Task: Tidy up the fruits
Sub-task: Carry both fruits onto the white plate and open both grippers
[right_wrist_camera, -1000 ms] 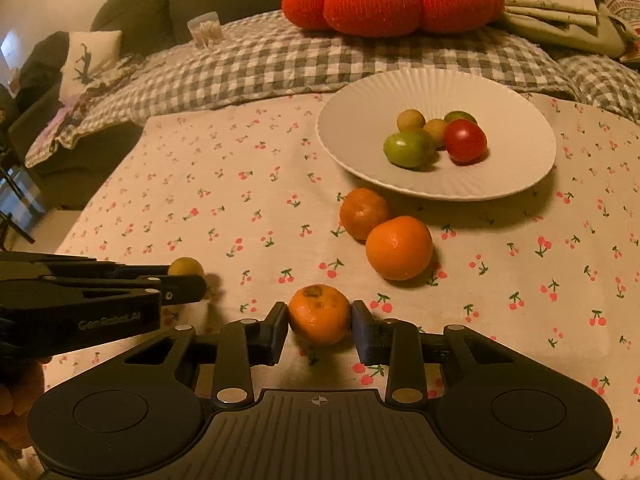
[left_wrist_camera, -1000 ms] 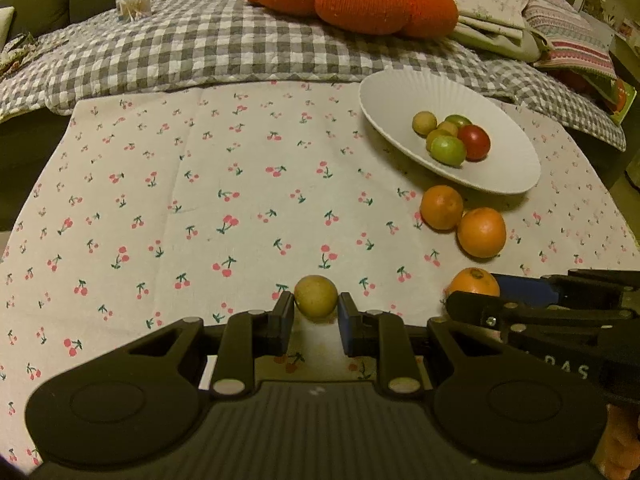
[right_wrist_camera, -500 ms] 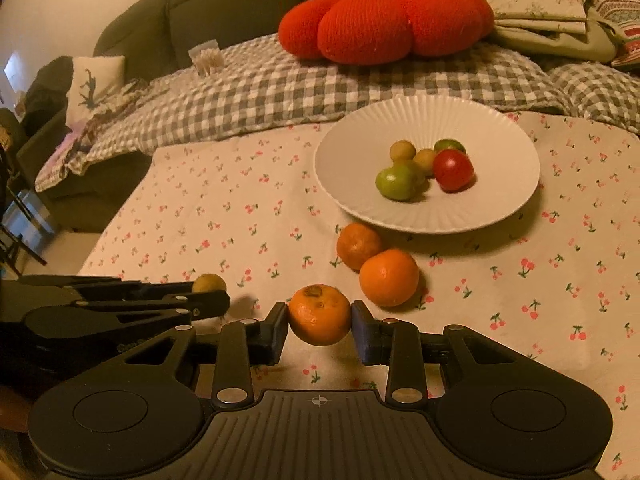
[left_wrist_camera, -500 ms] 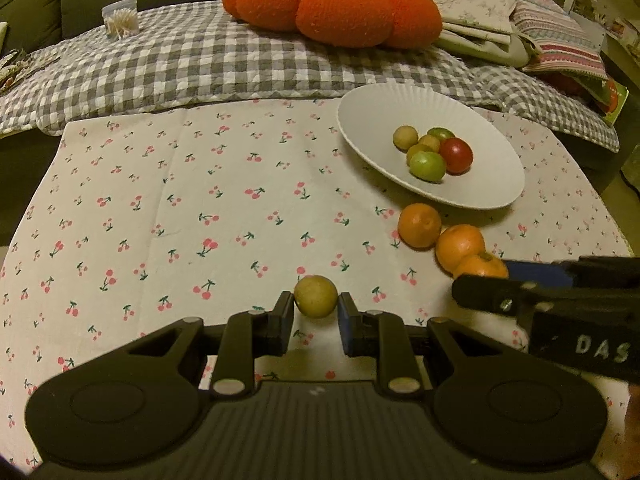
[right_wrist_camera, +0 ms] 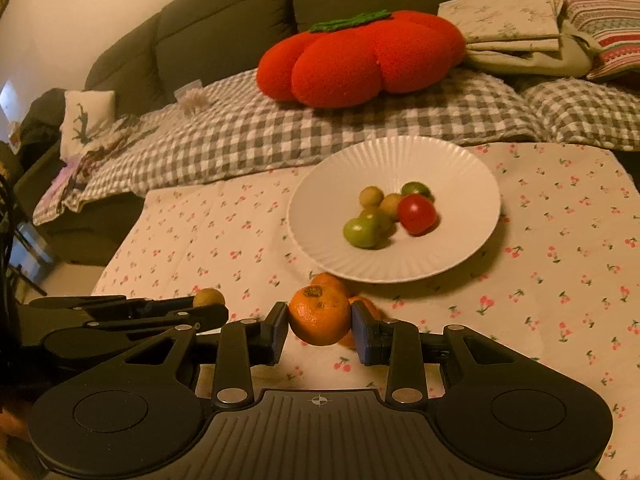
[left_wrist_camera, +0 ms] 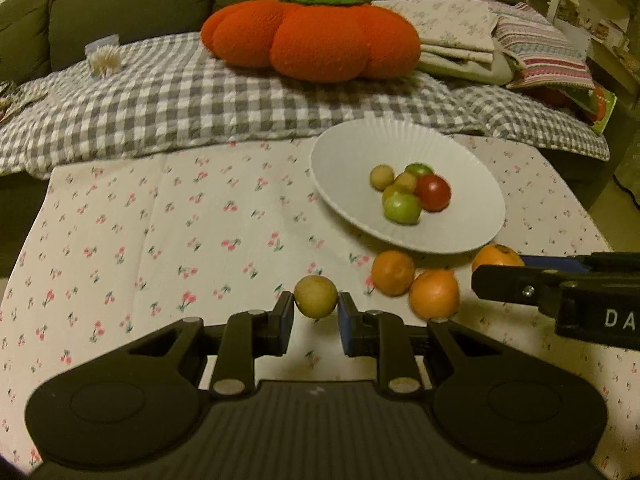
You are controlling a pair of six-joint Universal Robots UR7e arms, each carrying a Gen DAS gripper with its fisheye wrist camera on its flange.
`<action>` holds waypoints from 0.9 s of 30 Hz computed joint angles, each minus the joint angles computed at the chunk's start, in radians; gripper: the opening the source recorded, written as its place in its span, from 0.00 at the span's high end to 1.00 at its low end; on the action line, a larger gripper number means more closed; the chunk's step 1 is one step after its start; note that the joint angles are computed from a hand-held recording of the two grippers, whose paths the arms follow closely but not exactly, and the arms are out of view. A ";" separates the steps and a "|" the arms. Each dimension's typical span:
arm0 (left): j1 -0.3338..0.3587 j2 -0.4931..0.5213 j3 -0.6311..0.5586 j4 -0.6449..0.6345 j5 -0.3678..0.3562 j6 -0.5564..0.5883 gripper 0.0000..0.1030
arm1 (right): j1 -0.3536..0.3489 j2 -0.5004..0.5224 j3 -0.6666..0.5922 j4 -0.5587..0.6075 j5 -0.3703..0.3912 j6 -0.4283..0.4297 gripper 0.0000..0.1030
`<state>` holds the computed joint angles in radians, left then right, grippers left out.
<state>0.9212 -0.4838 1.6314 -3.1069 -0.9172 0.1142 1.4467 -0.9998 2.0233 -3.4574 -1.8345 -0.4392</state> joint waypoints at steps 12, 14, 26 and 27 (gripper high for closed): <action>0.000 0.065 -0.078 -0.091 -0.047 0.120 0.79 | -0.028 -0.021 -0.037 -0.056 -0.019 0.015 0.68; 0.005 0.080 -0.097 -0.102 -0.067 0.146 0.79 | -0.035 -0.015 -0.051 -0.066 -0.026 0.012 0.68; 0.043 0.159 -0.220 -0.100 -0.165 0.243 0.79 | -0.046 0.078 -0.119 -0.171 -0.073 -0.134 0.68; 0.045 0.164 -0.228 -0.099 -0.168 0.246 0.79 | -0.047 0.084 -0.125 -0.173 -0.071 -0.142 0.68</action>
<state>0.9666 -0.3194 1.4032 -3.2064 -1.0853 0.3604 1.3995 -0.9161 1.8984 -3.6300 -1.9053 -0.5816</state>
